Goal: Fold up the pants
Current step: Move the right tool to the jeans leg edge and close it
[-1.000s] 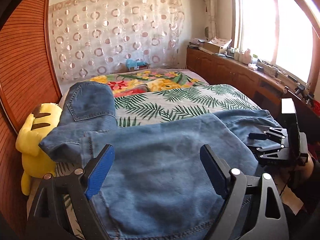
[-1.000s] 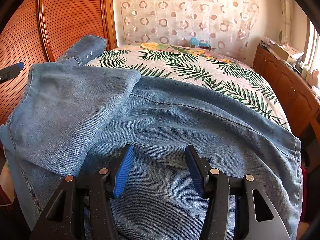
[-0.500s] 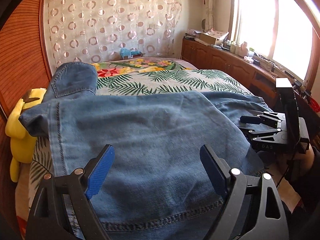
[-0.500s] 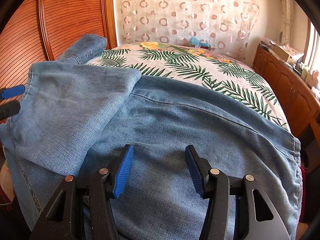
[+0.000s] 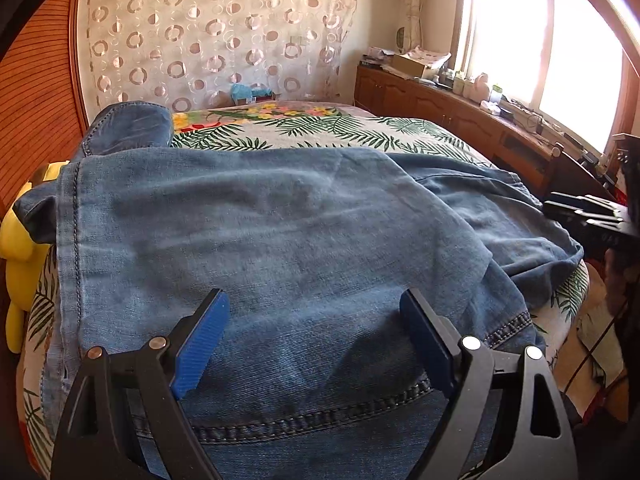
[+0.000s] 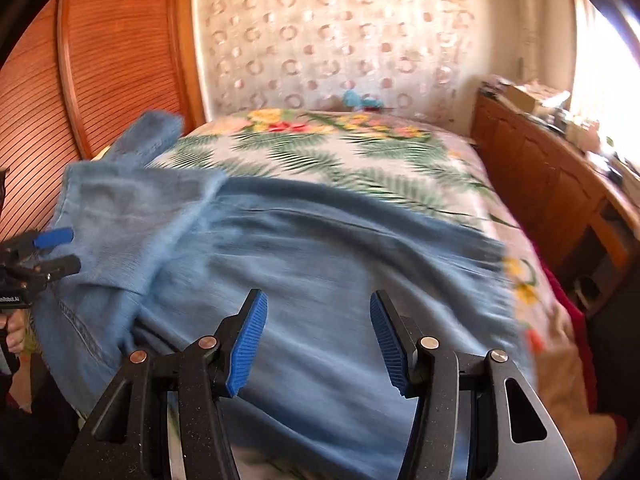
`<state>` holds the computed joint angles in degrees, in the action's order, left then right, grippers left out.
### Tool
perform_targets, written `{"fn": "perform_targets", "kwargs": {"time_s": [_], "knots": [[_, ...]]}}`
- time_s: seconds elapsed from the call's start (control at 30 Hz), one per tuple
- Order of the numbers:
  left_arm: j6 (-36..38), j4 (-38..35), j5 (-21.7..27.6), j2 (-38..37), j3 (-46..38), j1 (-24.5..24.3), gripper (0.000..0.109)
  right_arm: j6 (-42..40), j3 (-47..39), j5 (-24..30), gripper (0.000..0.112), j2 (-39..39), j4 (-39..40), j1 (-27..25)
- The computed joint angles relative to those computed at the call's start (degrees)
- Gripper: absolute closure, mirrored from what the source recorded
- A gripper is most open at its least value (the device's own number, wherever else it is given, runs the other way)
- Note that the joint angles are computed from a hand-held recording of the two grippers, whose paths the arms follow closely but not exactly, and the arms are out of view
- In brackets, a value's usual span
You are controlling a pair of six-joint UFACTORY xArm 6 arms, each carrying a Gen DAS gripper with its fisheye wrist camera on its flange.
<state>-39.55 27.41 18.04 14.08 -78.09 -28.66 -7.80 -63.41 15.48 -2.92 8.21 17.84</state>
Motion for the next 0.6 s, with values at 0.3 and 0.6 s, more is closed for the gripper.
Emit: {"fn": "perform_targets", "kwargs": {"time_s": [0.3,0.6], "knots": [[-1.1,-0.9,-1.8,0.4,0.5,0.3,0.021,8.6,9.3,2.1,0.057,-8.6,-9.8,-9.3],[-1.3,-0.4,-2.0,0.6,0.7,0.4,0.021,6.8,14.1,5.2,0.057,-11.5,-7.6,-12.3]]}}
